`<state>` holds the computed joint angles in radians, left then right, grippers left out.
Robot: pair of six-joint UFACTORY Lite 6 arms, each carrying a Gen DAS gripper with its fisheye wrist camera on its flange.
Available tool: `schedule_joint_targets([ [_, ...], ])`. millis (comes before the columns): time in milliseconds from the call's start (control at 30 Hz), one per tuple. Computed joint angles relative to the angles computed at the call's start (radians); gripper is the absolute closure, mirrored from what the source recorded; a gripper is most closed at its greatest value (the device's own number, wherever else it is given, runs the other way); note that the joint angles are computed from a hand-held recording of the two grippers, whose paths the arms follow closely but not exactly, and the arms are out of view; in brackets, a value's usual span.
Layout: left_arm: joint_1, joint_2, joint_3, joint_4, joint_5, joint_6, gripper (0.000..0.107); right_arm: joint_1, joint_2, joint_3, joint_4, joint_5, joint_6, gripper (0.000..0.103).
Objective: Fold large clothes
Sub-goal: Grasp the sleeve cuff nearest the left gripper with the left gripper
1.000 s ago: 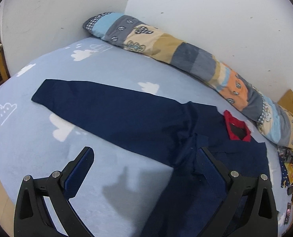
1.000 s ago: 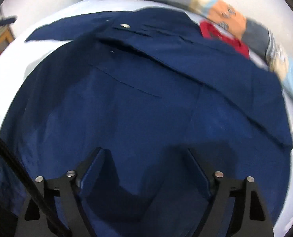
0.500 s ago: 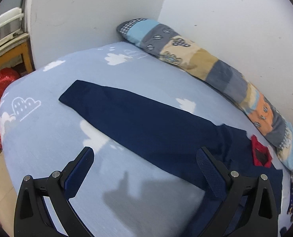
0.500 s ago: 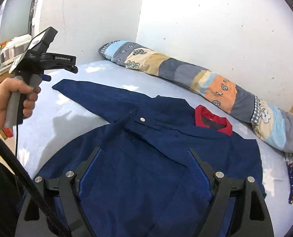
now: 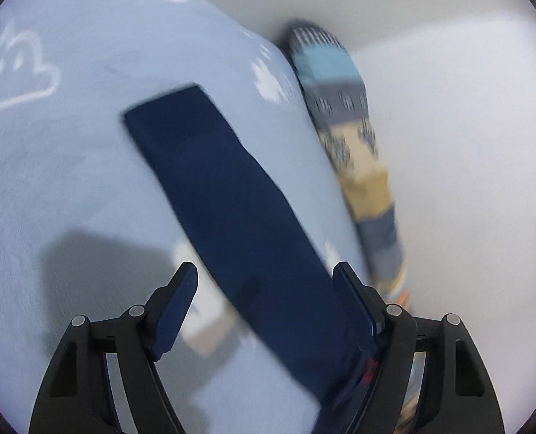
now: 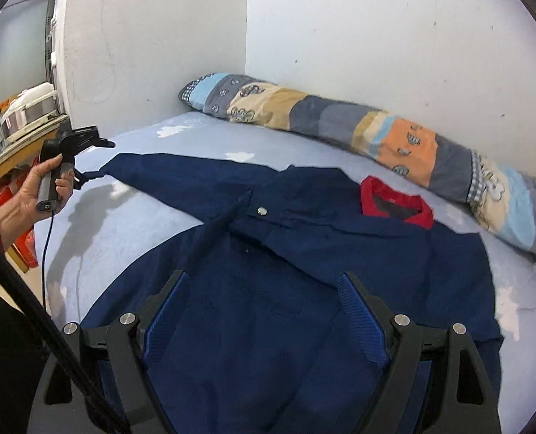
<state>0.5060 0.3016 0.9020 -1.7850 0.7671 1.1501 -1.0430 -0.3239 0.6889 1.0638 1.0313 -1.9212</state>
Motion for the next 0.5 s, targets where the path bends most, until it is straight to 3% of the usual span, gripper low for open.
schedule_joint_targets([
  [67, 0.044, 0.089, 0.046, -0.036, 0.051, 0.024, 0.038, 0.01, 0.025, 0.008, -0.003, -0.014, 0.015, 0.016],
  [133, 0.053, 0.145, 0.098, -0.021, 0.021, 0.013, 0.055, 0.036, 0.049, 0.017, -0.006, -0.037, 0.036, 0.016],
  [233, 0.066, 0.26, 0.169, -0.022, 0.017, 0.008, 0.067, 0.039, 0.07, 0.015, -0.009, -0.054, 0.037, 0.016],
  [267, 0.065, 0.304, 0.206, -0.028, -0.002, 0.007, 0.074, 0.043, 0.085, 0.019, -0.012, -0.06, 0.04, 0.016],
  [300, 0.068, 0.336, 0.235, -0.035, -0.01, 0.009, 0.089, 0.043, 0.096, 0.023, -0.015, -0.064, 0.045, 0.016],
  [500, 0.044, 0.52, 0.425, -0.191, 0.064, 0.079, 0.092, 0.039, 0.158, 0.05, -0.024, -0.09, 0.051, 0.016],
])
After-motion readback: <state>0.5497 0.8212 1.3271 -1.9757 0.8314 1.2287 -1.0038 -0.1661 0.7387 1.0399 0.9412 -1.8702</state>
